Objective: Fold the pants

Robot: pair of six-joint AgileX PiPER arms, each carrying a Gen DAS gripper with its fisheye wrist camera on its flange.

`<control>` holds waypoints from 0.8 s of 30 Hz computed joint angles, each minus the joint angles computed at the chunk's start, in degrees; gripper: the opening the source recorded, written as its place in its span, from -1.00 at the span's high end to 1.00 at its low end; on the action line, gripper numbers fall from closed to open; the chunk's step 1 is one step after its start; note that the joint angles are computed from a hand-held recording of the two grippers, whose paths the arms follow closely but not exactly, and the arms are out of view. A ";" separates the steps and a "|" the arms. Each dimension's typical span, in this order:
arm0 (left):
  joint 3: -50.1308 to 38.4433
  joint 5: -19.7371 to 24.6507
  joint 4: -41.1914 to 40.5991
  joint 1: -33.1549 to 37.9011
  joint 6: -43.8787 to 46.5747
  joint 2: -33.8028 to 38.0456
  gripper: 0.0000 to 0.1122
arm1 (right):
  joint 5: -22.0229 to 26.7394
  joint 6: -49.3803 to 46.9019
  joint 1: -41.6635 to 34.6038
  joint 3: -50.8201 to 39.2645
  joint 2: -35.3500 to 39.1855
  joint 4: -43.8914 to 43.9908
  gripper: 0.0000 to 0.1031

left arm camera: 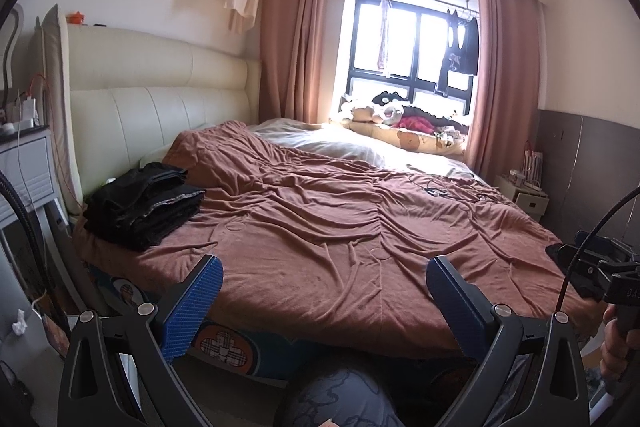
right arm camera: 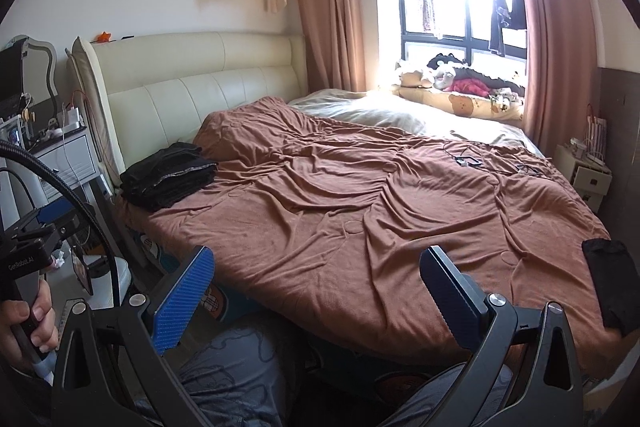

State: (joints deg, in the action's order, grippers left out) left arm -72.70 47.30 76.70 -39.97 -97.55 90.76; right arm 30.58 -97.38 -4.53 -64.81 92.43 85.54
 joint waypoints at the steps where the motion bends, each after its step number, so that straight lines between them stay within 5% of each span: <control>1: 0.16 0.10 0.42 -0.18 -0.52 0.09 -0.83 | 0.15 0.17 -0.11 -0.20 0.26 -0.22 -0.99; 24: -0.30 0.29 0.17 -0.48 -0.24 1.41 -0.83 | 0.46 -1.68 -1.46 -0.15 1.69 2.35 -0.99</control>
State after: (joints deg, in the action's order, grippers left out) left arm -73.00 47.59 76.88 -40.45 -97.79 92.17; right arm 31.04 -99.06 -5.99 -64.96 94.12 87.89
